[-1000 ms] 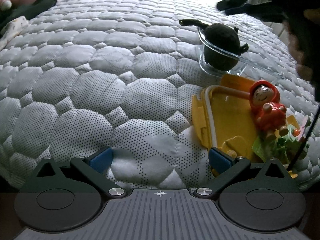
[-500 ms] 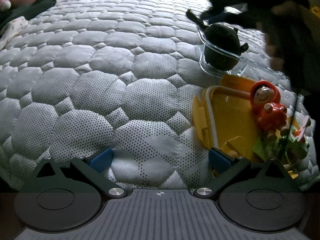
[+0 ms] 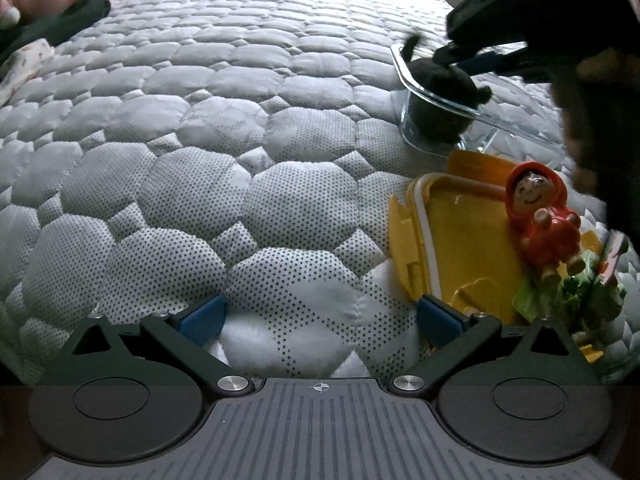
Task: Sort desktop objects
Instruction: 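Lower the black plush into the glass container and open the right gripper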
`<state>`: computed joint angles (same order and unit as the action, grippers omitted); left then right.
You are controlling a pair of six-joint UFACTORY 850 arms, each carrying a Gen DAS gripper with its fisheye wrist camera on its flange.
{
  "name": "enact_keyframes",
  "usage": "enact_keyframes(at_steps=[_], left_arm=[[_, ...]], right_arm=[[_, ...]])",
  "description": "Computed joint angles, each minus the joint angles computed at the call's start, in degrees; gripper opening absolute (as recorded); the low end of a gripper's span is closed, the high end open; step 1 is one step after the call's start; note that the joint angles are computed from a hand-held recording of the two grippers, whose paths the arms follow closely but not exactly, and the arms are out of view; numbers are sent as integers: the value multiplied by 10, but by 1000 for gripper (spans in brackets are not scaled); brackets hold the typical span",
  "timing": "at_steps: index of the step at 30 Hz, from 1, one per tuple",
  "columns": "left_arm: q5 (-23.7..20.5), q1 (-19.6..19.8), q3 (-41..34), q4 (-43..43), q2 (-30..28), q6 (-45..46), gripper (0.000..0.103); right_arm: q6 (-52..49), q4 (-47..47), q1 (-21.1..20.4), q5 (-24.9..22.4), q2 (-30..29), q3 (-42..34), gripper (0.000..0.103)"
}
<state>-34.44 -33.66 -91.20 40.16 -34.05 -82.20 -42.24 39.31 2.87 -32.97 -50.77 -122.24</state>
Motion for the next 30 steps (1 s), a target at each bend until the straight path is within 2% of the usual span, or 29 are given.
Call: enact_keyframes(at_steps=[3,7,9,12,15,16,19,20,26,30], left_arm=[[1,1,0,0,0,-1,103],[-6,-1,-4,4,-3,-2,103],[-4,-1,-1,4,-1,-3,103],[-2,-1,0,5,-1,-1,103],[-9,-1,-7,3,-5,-3,103],[-11,-1,-9,4,-7,-5,103],[-11,-2,-9,8,-7,-10,103],[-10,-2,-7,9,-7,-11,103],[-11,-2,-7,11,-7,-13,103],[-7,-3,-3,19,-5,-19,103]], right_arm=[[61,-25,-1,-41,-48,-81,26],[75,-53,0,-62,-78,-128,29],[69,-49,-1,-64,-81,-131,30],[25,21,-14,-68,-59,-100,30],[-44,105,-24,-47,-15,-34,30],[-42,97,-23,-47,-12,-33,30],[43,4,-17,-116,-53,-106,30],[54,-3,-17,-120,-56,-107,30],[-25,-9,-5,-52,14,9,30],[-92,113,-16,-30,23,20,26]])
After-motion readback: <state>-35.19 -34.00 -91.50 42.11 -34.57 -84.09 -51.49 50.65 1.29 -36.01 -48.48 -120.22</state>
